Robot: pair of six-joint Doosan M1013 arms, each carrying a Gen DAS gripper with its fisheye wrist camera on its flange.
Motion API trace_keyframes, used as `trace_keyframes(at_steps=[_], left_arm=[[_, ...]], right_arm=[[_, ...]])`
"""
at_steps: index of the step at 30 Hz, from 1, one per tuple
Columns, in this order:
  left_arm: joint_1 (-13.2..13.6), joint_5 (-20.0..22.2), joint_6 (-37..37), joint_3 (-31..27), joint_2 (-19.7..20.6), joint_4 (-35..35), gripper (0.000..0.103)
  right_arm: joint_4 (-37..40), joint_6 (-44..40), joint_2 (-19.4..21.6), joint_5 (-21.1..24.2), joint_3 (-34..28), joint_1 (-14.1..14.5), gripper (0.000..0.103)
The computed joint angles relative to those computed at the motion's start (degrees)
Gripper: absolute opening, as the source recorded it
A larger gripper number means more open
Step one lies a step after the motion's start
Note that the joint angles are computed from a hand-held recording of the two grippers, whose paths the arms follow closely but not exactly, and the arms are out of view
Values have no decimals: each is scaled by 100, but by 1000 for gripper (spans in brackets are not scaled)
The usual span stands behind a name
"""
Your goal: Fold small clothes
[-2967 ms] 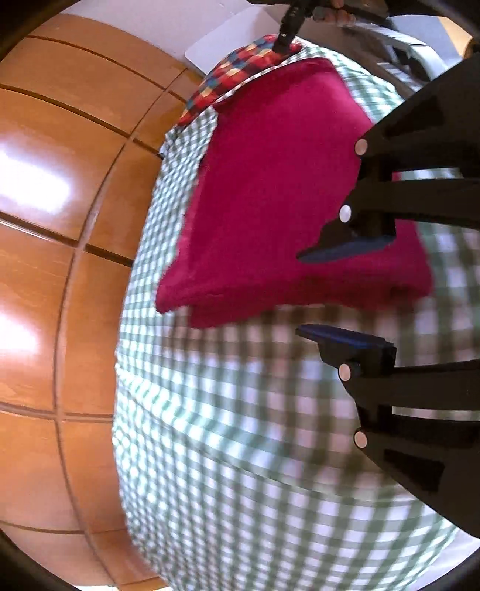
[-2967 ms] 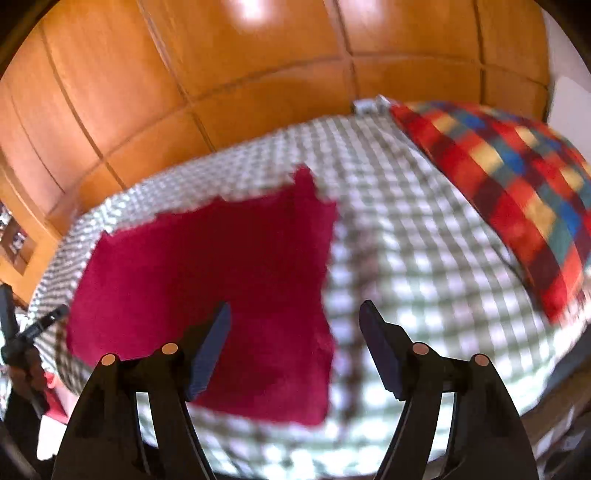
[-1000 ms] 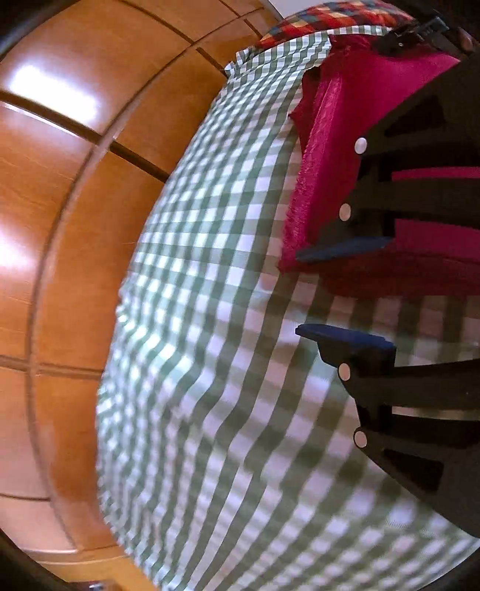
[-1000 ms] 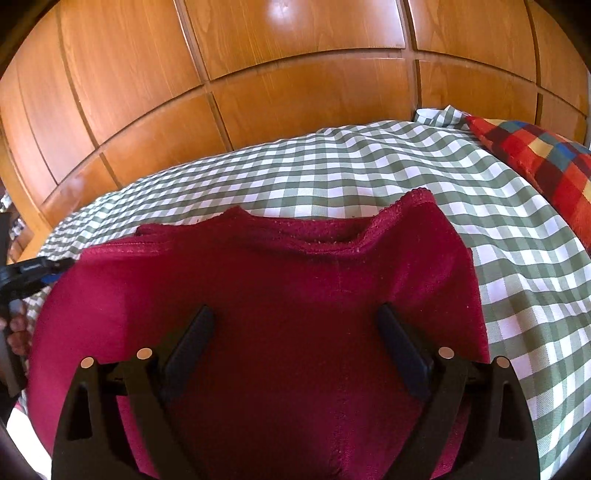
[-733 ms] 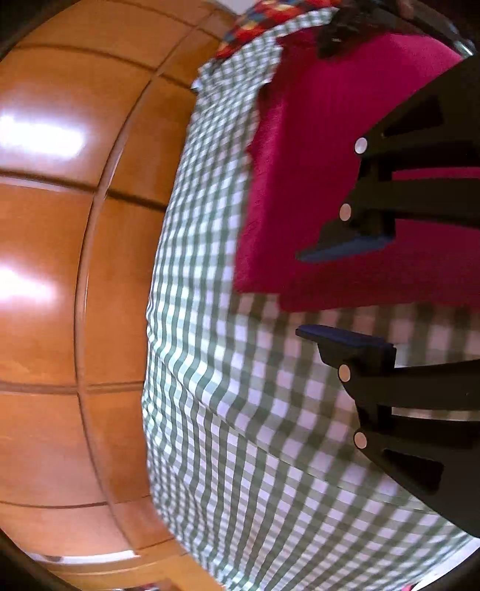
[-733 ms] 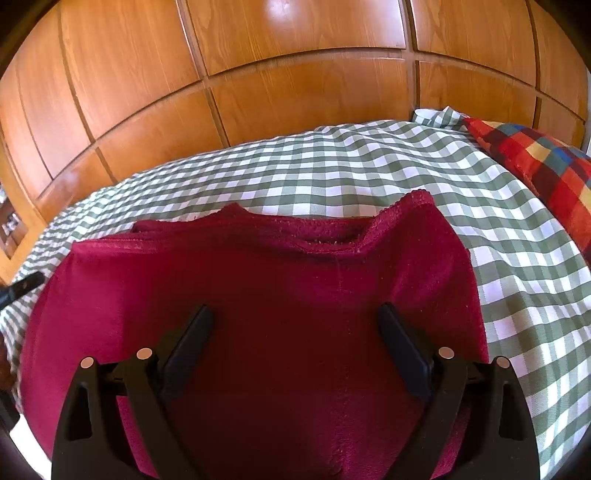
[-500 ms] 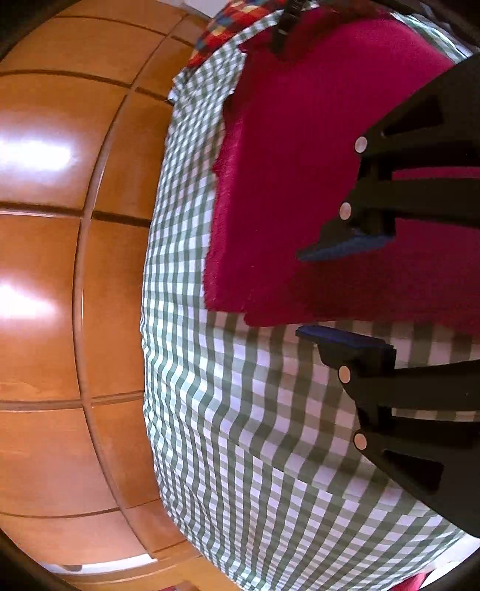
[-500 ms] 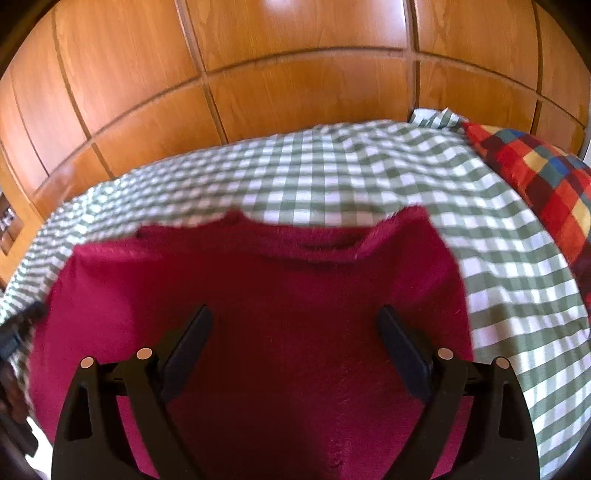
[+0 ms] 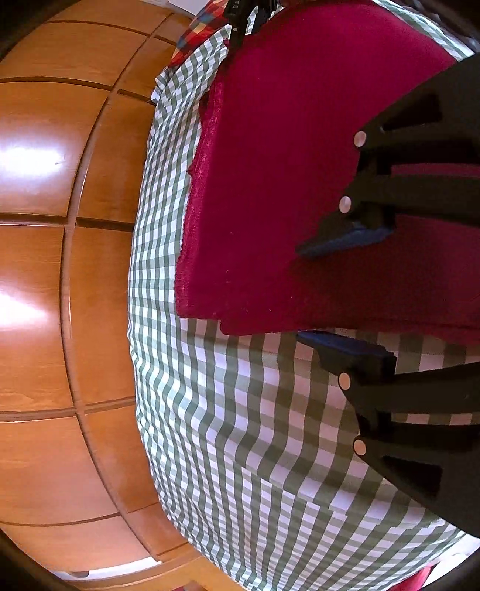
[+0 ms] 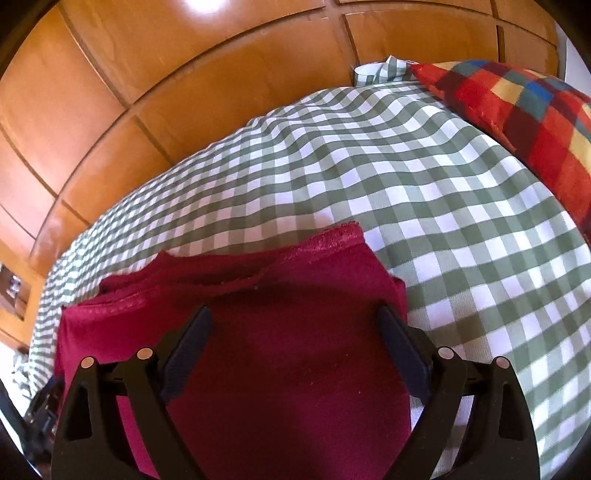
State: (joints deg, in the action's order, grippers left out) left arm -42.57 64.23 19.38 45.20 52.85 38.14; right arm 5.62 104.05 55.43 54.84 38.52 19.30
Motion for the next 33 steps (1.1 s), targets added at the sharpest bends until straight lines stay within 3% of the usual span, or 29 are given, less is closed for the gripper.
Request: trace_keyframes(at_steps=[10, 16, 22, 25, 33], left_arm=[[21, -48, -67, 63, -29, -60, 46], [3, -101, -215, 239, -127, 46, 55], [-41, -157, -315, 358, -200, 198, 58], [-63, -192, -340, 402, -236, 244, 59], [-118, -315, -416, 503, -326, 363, 59]], right_arm=[[-170, -154, 76, 344, -273, 40, 91], [-95, -170, -377, 0, 418, -49, 91], [935, -597, -764, -56, 1277, -272, 91], [1244, -857, -956, -344, 1695, -282, 91], [1425, -889, -1097, -641, 1999, -251, 91]])
